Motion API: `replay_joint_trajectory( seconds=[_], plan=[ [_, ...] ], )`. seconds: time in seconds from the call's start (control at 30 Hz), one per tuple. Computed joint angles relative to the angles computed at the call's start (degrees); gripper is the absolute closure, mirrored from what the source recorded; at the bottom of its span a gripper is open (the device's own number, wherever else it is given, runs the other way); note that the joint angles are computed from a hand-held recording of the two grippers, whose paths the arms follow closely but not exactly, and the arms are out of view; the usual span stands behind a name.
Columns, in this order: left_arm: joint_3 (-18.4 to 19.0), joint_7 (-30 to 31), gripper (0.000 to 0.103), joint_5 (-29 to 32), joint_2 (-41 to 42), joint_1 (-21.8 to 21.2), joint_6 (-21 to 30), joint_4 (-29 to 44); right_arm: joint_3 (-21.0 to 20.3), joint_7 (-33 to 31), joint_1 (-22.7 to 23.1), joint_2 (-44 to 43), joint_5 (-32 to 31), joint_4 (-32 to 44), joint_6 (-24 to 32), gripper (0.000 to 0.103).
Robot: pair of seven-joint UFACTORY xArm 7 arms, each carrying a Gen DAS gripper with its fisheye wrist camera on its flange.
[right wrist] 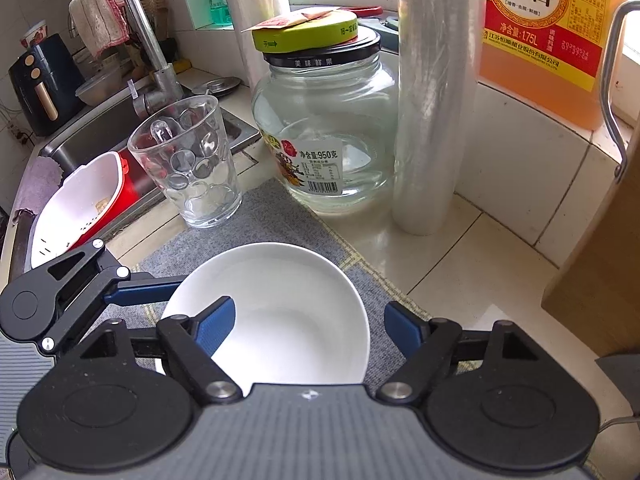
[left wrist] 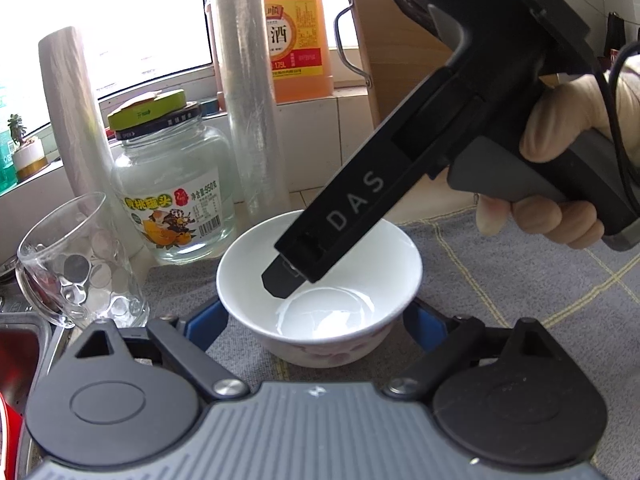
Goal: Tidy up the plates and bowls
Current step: 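Grasp the rim of the flower-pattern bowl with the right tool, then lift and carry the held bowl with the right tool over the bowl stack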
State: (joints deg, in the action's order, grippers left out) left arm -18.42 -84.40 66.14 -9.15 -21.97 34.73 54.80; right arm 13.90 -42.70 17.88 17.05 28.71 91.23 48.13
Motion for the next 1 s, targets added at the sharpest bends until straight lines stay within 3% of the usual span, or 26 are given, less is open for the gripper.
replay_joint_trajectory(
  seconds=[0.6, 1.0],
  plan=[
    [-0.3, 1.0, 0.009, -0.7, -0.5, -0.6, 0.2, -0.1, 0.0, -0.3, -0.4, -1.4, 2.4, -0.2, 3.7, 0.020],
    [-3.5, 11.5, 0.009, -10.2, -2.6, -3.4, 4.7, 2.3, -2.7, -1.0, -1.2, -12.0, 3.3, -7.4, 9.5, 0.019]
  ],
)
